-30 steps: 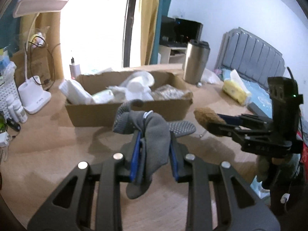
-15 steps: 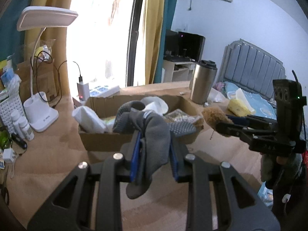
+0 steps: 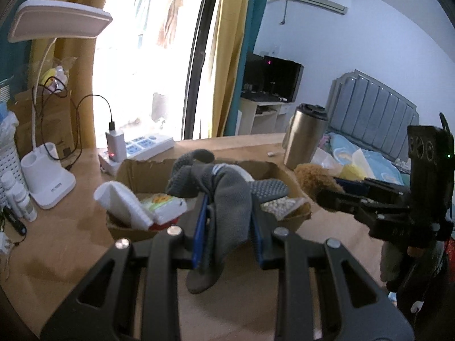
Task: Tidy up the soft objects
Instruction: 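Lower both items into the box and open both tools to release them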
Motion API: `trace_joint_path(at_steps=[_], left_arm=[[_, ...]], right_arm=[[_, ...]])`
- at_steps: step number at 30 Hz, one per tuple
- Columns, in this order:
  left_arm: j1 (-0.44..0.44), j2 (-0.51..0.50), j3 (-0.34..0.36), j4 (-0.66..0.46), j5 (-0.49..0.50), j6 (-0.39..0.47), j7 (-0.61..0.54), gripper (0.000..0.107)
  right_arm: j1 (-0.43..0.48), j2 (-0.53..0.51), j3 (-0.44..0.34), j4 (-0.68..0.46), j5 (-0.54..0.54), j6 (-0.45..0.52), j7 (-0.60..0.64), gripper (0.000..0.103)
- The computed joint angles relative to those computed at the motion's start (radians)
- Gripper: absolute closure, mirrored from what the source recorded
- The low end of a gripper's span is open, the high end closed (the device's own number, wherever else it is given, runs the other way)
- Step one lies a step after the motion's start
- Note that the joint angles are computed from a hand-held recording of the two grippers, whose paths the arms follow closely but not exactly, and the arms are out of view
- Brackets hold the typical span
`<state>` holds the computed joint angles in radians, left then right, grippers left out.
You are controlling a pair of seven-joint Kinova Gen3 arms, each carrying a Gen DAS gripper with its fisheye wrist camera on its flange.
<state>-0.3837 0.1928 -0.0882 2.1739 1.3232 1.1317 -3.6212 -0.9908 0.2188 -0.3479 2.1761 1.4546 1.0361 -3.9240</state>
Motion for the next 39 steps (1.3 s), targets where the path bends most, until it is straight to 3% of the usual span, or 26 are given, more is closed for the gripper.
trace_joint_path(at_steps=[12, 21, 32, 37, 39], left_arm=[[0.062, 0.062, 0.044, -0.046, 0.046, -0.059, -0.007, 0.078], [0.121, 0.125, 0.093, -0.118, 0.014, -0.151, 0.101, 0.078], [0.159, 0.169, 0.141, -0.182, -0.113, -0.262, 0.292, 0.077], [0.150, 0.156, 0.161, -0.183, -0.127, -0.282, 0.328, 0.071], [0.141, 0.140, 0.164, -0.167, -0.107, -0.288, 0.303, 0.047]], right_arm=[[0.056, 0.009, 0.023, -0.006, 0.050, -0.058, 0.016, 0.060], [0.077, 0.012, 0.026, 0.002, 0.071, -0.066, -0.011, 0.060], [0.099, 0.019, 0.026, 0.008, 0.091, -0.087, -0.036, 0.060], [0.101, 0.023, 0.028, 0.000, 0.080, -0.092, -0.020, 0.060], [0.102, 0.024, 0.030, -0.005, 0.075, -0.094, -0.013, 0.060]])
